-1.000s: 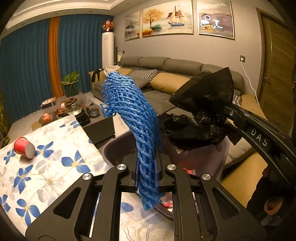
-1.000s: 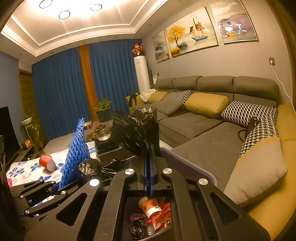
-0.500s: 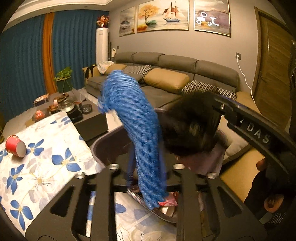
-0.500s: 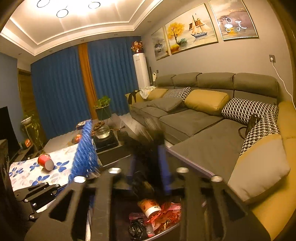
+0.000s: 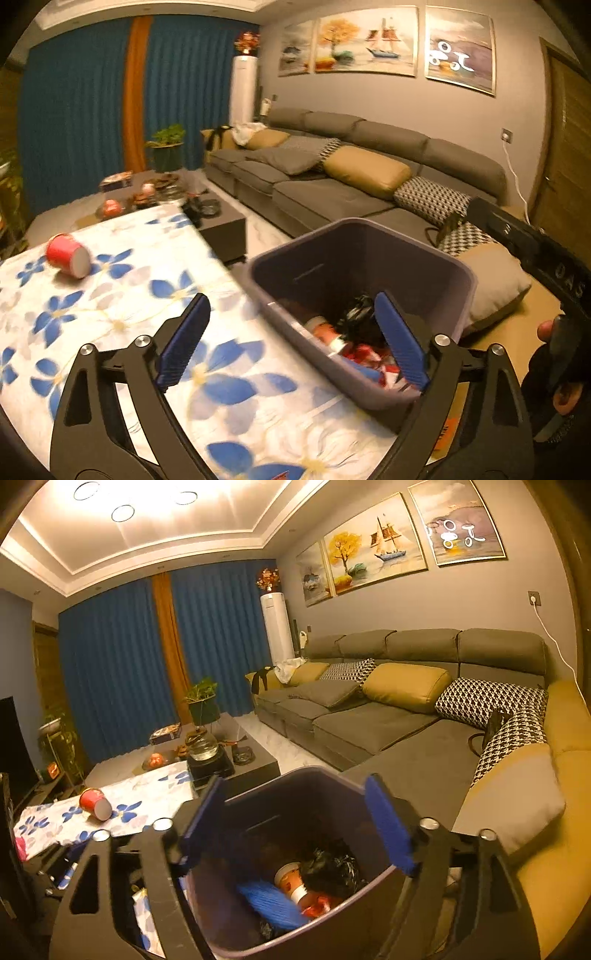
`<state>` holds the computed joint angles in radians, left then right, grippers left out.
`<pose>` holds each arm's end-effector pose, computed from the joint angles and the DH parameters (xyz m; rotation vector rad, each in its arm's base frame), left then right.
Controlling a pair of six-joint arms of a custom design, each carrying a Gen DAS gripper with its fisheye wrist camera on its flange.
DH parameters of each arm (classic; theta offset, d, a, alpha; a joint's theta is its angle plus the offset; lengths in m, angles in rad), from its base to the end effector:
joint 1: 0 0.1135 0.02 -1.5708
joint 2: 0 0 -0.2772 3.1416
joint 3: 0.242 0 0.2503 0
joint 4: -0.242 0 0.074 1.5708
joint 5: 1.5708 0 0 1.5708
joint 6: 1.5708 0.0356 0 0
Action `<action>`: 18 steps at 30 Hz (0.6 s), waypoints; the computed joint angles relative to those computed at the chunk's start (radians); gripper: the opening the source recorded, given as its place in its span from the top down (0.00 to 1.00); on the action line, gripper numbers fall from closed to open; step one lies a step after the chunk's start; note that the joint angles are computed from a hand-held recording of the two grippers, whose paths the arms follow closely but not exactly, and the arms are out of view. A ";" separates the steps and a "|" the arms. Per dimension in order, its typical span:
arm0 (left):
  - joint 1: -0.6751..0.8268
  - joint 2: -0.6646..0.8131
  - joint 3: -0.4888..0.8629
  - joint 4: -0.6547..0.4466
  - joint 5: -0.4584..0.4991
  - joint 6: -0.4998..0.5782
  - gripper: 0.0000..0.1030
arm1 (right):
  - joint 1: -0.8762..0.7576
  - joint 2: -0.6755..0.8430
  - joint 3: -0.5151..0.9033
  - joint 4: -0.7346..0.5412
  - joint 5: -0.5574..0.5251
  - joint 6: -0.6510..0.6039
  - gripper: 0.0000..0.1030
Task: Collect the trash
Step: 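Move both tools back over the table toward the pink bag and red cup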
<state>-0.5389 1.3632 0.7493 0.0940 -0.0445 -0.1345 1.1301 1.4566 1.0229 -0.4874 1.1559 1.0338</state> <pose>0.2507 -0.1481 0.2394 0.3972 2.0728 -0.3599 0.1521 0.2462 0.2709 0.3175 1.8708 -0.0166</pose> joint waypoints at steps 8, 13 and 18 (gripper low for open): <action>0.137 -0.223 -0.128 -0.090 -0.064 -0.015 0.09 | 0.079 0.080 0.078 -0.037 -0.001 0.038 0.14; 0.365 -0.361 -0.196 -0.167 0.008 0.030 0.09 | 0.114 0.168 0.157 0.005 -0.023 -0.007 0.14; 0.696 -0.433 -0.227 -0.225 0.163 0.127 0.10 | 0.147 0.268 0.249 0.075 -0.051 -0.090 0.14</action>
